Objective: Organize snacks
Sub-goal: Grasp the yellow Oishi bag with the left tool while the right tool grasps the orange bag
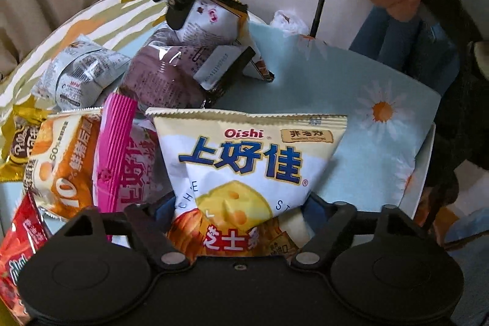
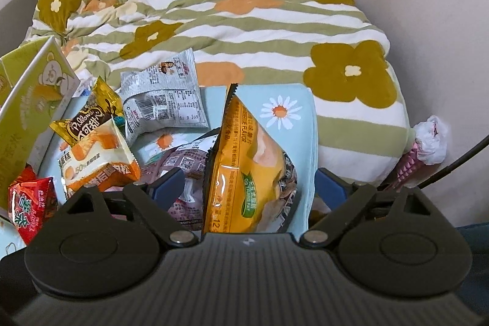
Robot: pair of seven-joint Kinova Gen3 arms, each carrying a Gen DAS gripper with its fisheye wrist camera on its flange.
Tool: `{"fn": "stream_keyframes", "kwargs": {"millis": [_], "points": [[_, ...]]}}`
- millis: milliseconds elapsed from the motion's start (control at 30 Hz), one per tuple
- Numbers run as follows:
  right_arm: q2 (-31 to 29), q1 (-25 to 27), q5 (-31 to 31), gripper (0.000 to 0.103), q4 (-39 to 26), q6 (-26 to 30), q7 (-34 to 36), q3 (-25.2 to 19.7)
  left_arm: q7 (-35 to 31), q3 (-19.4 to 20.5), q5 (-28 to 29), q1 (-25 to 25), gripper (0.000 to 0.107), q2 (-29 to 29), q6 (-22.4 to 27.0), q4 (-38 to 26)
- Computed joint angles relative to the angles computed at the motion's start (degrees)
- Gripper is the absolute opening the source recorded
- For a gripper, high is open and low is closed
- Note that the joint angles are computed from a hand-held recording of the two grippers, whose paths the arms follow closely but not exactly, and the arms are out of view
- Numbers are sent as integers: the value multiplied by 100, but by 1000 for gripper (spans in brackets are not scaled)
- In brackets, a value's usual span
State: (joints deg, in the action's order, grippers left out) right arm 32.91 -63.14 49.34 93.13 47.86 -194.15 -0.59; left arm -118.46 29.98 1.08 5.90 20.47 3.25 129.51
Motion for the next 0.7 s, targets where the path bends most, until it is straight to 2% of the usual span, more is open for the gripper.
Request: {"fn": "stream_keyframes", "kwargs": {"millis": [33,200,433,700], "points": [[13,36,-15,103,0,-42,14,-9,-71,113,104,-122,71,-3,7,7],[48,157,-102,98,7,-229,171,-9,171,-75,78,50,66,-105,-66,60],[127,174,-235,96,-26,-364,314,77,377,155,161,-232,66,-270,-65,120],[117,137,-227,87,121,-612,235,220,534,499,353,-609,65,-598,-36,269]]}}
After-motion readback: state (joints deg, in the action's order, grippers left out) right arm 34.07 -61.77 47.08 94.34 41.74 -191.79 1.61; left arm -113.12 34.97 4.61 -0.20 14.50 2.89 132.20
